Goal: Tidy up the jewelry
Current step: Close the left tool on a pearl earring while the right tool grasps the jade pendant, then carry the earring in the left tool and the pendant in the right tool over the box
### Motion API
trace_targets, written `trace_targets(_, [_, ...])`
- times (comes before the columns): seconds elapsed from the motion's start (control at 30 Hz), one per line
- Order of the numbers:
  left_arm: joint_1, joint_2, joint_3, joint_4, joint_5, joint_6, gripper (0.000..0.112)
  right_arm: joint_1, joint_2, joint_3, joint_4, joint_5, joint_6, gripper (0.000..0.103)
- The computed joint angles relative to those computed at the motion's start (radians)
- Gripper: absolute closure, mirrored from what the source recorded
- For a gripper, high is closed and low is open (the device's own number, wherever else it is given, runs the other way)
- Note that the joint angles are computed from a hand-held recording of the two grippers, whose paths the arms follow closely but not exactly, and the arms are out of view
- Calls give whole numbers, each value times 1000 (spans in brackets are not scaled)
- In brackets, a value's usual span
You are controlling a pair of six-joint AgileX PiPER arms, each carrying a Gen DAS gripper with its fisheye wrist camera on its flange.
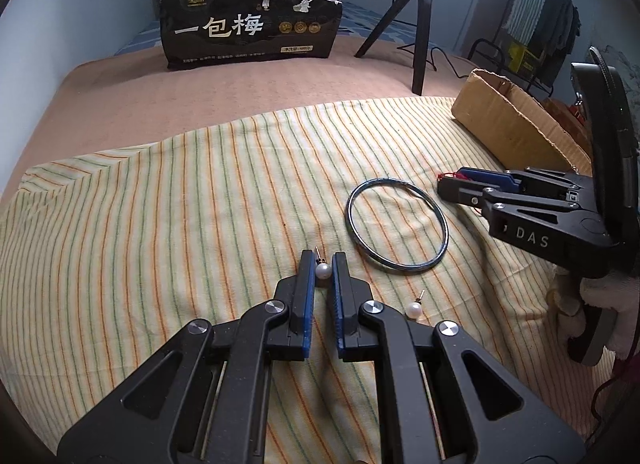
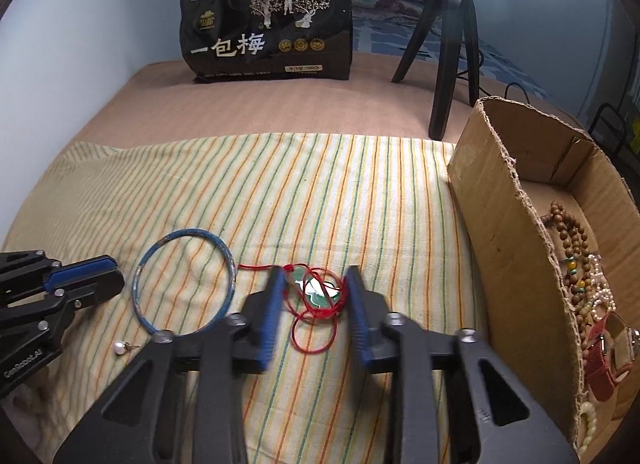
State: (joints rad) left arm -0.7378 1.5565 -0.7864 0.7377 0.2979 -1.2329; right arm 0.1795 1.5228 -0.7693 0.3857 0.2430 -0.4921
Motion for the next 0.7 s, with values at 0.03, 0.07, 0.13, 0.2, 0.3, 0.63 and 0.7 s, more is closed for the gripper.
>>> trace_targets(0.03, [-2,-1,0,6,1,-8,105,-6,1,0,46,4,-47,86])
trace_targets(0.07, [-2,-2,2,9,1,-12,105,-9,1,1,76,7,-77,88])
trace_targets(0.13, [-2,-4,3,12,3,-17,105,-12,1,2,103,8,-103,88])
trace_targets(0.2, [-2,-6,4,14,4,-20,105,-10,-2,4,104,7,-103,88])
trace_targets(0.3, [-4,-12,5,11,15,-24,106,-11,-9,9,129,10,-125,89])
trace_targets(0.63, [-36,-112,7,-67,128,-7,106,-58,-136,73,260,93,-287,89])
trace_targets(0.7, [-53,-135,-9,-76,171,-4,106,-81,-174,85,274,125,-314,89])
